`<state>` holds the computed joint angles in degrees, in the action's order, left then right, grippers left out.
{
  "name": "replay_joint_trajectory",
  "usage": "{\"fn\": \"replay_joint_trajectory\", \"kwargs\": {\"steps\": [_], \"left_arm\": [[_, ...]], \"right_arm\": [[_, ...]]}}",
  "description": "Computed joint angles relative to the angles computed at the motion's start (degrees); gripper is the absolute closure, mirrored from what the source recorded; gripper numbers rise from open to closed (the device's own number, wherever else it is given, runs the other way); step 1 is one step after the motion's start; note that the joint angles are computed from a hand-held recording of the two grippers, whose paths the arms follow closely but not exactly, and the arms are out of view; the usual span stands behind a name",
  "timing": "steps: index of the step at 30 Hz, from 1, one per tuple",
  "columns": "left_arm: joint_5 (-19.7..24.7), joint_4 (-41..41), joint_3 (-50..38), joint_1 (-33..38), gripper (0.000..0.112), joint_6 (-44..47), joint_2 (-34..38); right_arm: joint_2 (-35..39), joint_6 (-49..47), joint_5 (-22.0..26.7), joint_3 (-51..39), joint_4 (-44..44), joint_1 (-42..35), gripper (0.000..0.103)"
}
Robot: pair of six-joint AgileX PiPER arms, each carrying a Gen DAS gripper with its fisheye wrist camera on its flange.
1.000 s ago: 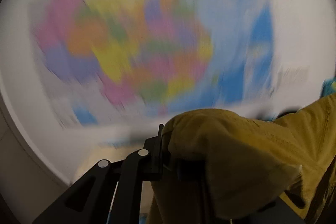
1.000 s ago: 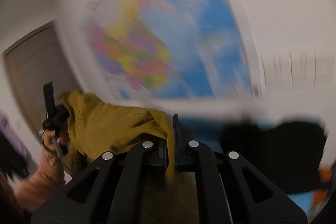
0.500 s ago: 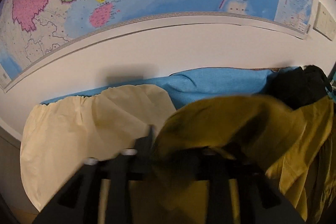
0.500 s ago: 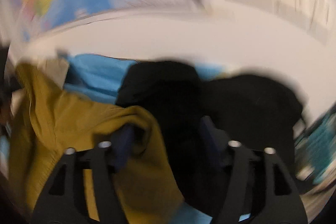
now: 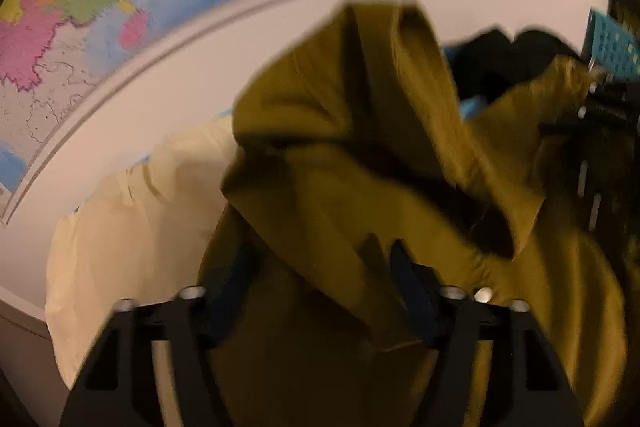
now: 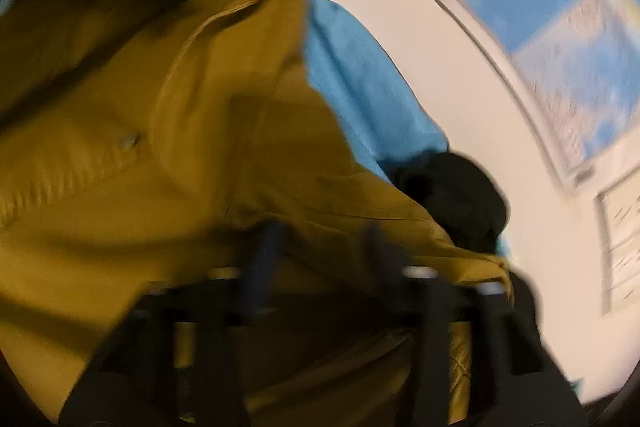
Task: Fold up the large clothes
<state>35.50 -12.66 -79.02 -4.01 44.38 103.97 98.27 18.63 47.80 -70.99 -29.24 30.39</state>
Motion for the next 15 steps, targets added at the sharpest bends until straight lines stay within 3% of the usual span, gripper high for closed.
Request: {"fn": "replay_joint_trajectory", "kwargs": {"steps": [2,3,5,10,12,15], "left_arm": [[-1.0,2.4,-0.7,-0.4,0.090,-2.4,0.6],[1.2,0.3,-2.9,0.3,0.094,-2.0,1.5],[9.7,-4.3,-11.9,2.6,0.108,-3.7,5.0],[16.7,-6.0,-25.8,4.5,0.108,-10.7,11.3],[22.0,-5.2,-34.7,4.5,0.108,-14.8,16.6],[25.3,-1.8,-44.2,3.1,0.108,-19.5,22.7]], "right_arm": [[-3.3,-2.7,-3.1,-0.9,7.9,-5.5,0.101],[-4.7,-3.9,-3.9,-1.8,11.6,-8.4,0.101],[-7.2,-6.3,-5.0,-4.3,19.1,-14.6,0.102],[-5.2,-10.4,-5.0,-10.4,27.8,-23.2,0.102],[-2.7,-11.1,-3.6,-12.8,35.4,-27.3,0.102],[3.1,-6.8,-1.7,-16.0,33.2,-28.8,0.102]]}}
